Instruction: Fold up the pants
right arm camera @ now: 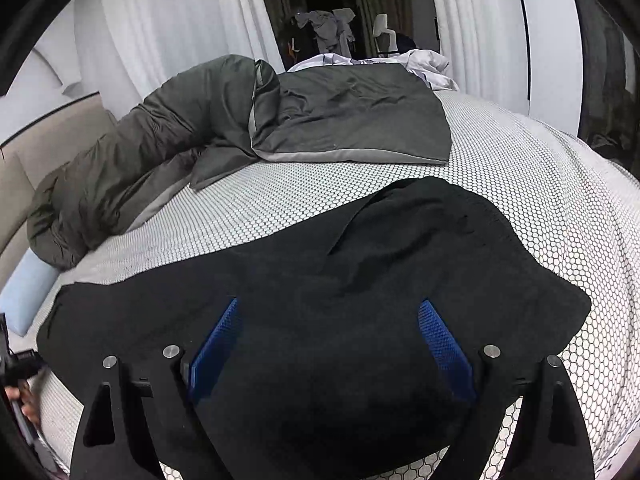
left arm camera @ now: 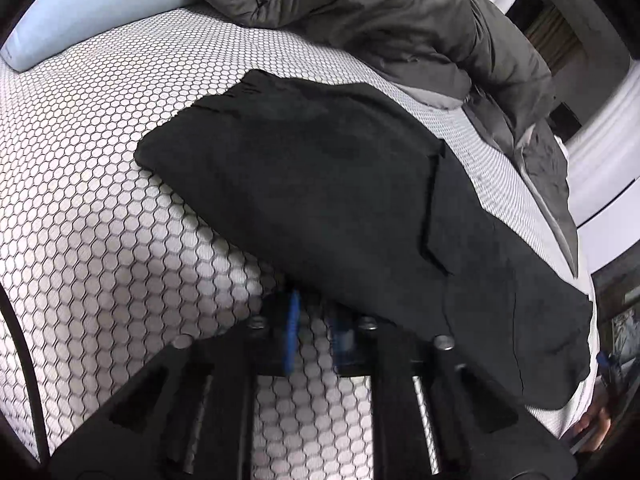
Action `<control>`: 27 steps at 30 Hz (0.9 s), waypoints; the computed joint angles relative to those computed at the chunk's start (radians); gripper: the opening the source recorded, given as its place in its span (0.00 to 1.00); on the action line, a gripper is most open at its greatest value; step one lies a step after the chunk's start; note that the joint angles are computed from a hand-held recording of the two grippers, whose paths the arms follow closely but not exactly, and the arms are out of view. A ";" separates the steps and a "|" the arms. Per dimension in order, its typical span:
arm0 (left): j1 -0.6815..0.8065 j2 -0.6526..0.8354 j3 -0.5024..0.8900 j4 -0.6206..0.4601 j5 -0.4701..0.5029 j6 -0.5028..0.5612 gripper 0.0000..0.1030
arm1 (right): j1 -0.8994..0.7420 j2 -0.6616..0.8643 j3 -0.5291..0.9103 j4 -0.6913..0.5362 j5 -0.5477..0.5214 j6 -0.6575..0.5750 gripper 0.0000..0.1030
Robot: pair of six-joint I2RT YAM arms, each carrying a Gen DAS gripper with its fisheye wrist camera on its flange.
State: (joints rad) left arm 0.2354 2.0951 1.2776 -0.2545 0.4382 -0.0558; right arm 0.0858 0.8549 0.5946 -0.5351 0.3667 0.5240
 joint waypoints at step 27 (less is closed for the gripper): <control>0.023 0.094 0.230 -0.150 -0.141 0.099 0.17 | 0.020 0.028 0.009 -0.019 0.030 -0.003 0.88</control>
State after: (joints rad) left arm 0.2588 2.1895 1.5072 -0.4045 0.2972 0.0437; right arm 0.1060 0.8829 0.6039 -0.5540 0.3970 0.5206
